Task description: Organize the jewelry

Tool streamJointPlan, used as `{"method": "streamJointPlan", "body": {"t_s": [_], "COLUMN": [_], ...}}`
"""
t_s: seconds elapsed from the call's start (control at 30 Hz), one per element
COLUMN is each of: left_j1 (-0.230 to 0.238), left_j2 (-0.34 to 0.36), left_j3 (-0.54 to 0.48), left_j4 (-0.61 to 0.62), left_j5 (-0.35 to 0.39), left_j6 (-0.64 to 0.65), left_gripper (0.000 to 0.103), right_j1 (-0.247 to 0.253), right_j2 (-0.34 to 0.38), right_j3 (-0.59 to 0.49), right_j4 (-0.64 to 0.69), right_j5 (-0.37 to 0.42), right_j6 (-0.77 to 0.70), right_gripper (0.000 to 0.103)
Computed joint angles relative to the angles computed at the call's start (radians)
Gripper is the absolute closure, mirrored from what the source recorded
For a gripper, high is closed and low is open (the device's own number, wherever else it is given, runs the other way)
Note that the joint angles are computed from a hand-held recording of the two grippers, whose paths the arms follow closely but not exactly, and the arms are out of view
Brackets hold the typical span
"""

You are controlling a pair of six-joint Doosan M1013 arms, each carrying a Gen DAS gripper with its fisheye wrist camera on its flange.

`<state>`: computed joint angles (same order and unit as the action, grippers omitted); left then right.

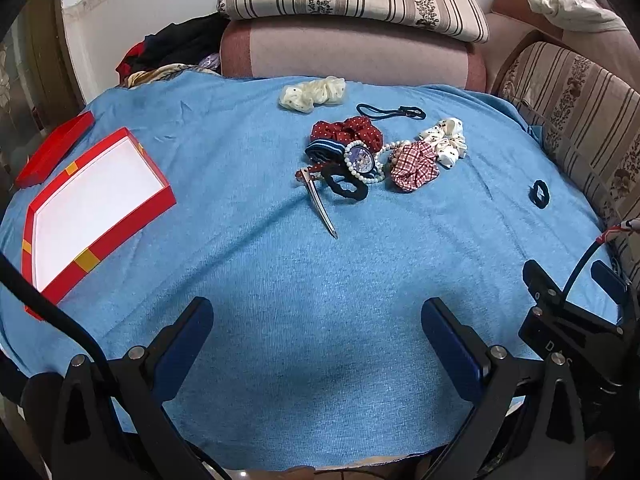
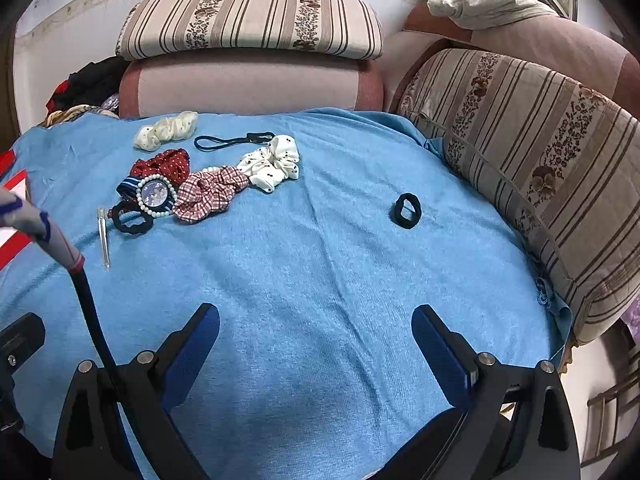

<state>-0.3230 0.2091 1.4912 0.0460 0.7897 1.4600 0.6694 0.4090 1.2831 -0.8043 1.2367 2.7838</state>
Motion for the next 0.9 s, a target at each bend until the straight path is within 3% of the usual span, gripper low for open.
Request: {"method": "streamJointPlan", "body": {"t_s": [0.3,0.5,0.77,0.9], "left_j1": [-0.001,-0.020,-0.041,-0.039], "left_j2": [-0.008,-0.034,-0.069,-0.077], "left_j3": [0.027,0.072,0.106,0.106], "left_j4": [0.018,0.093,0.051,-0.010], "left_j5": [-0.012,-0.028,-0.022,0.028], "left_j6": [-0.035,-0.090,0.070,0.155], "left_gripper": [0.000,0.000,0.000,0.000], "right_j1": [-0.006,-0.010,-0.011,-0.011], "right_j2": [-0.001,-0.003,-0.007,-0.009], "right_j3": [0.005,0.008,0.011,0.013], "right_j4": [0.011,0.017,0.012,0.008], "right_j5": [0.000,0.001,0.004,0.006], "right_j6": [-0.006,-0.004,0.004,0.009], "right_gripper": [0.004,0.004,0.004,0.004]}}
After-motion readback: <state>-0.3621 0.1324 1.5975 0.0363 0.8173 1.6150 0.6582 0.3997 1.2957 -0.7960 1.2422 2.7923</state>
